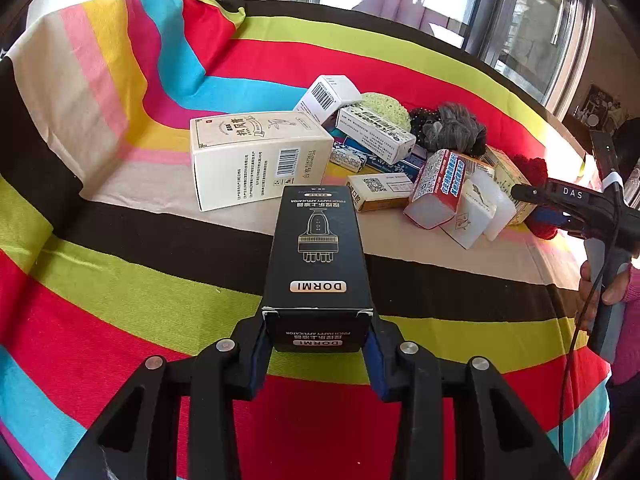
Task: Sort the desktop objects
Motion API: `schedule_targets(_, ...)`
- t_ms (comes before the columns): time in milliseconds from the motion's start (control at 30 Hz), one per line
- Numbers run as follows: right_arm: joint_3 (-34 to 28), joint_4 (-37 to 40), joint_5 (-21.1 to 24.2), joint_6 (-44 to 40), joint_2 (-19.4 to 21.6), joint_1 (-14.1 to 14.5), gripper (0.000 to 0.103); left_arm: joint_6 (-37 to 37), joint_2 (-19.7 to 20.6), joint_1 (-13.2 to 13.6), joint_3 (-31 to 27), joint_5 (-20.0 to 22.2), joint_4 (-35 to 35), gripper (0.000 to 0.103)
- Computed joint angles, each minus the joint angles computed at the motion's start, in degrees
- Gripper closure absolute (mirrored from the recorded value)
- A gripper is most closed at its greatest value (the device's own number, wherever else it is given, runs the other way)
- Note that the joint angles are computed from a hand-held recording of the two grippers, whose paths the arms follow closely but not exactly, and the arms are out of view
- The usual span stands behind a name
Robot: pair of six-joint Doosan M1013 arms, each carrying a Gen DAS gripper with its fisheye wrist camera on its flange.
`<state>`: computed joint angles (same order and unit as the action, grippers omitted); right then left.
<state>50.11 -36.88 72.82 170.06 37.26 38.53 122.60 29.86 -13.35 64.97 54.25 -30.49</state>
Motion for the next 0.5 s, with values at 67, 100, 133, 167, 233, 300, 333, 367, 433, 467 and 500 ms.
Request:
schedule_targets(67, -3.7, -1.2, 5.1, -6.9, 2.3, -0.3, 0.033, 0.0, 0.0, -0.1, -0.1, 0.0, 0.2, 0.063)
schedule_targets(100, -5.3, -1.1, 6.9, -9.4, 3.3, -0.5, 0.033, 0.0, 0.0, -0.1, 0.0, -0.1, 0.4, 0.063)
schedule_targets(133, -6.2, -0.9, 7.6, -11.0, 3.9, -0.7, 0.033, -0.1, 0.0, -0.1, 0.0, -0.2, 0.6, 0.063)
schedule_targets(167, -6.8, -1.2, 8.1, -12.0, 4.5, -0.7, 0.033, -0.2, 0.0, -0.2, 0.0, -0.4, 0.9, 0.063)
schedule_targets(233, -7.9, -2.5, 10.1, -13.5, 5.5, -0.4, 0.033, -0.3, -0.1, -0.3, 0.1, -0.5, 1.2, 0.063)
schedule_targets(300, -6.6, -2.5, 9.4, -12.5, 4.9, 0.1, 0.041, -0.3, -0.1, -0.3, 0.2, -0.7, 1.4, 0.063)
schedule_targets(333, -4.9, -2.7, 7.9, -11.7, 4.0, 0.5, 0.05, -0.2, -0.2, -0.4, 0.3, -0.8, 1.6, 0.063)
schedule_targets(367, -3.3, -4.0, 6.9, -11.0, 3.2, 1.2, 0.05, -0.3, -0.3, -0.5, 0.4, -0.9, 2.0, 0.063)
schedule_targets(433, -0.7, -6.6, 6.5, -9.6, 1.8, 3.1, 0.051, -0.4, -0.4, -0.7, 0.5, -1.2, 2.6, 0.063)
schedule_targets(467, 0.8, -7.6, 6.1, -8.2, 0.9, 4.2, 0.051, -0.4, -0.4, -0.7, 0.5, -1.3, 2.8, 0.063)
schedule_targets(500, 2.3, -8.2, 5.6, -6.4, -0.1, 5.2, 0.051, -0.5, -0.4, -0.7, 0.5, -1.3, 2.7, 0.063)
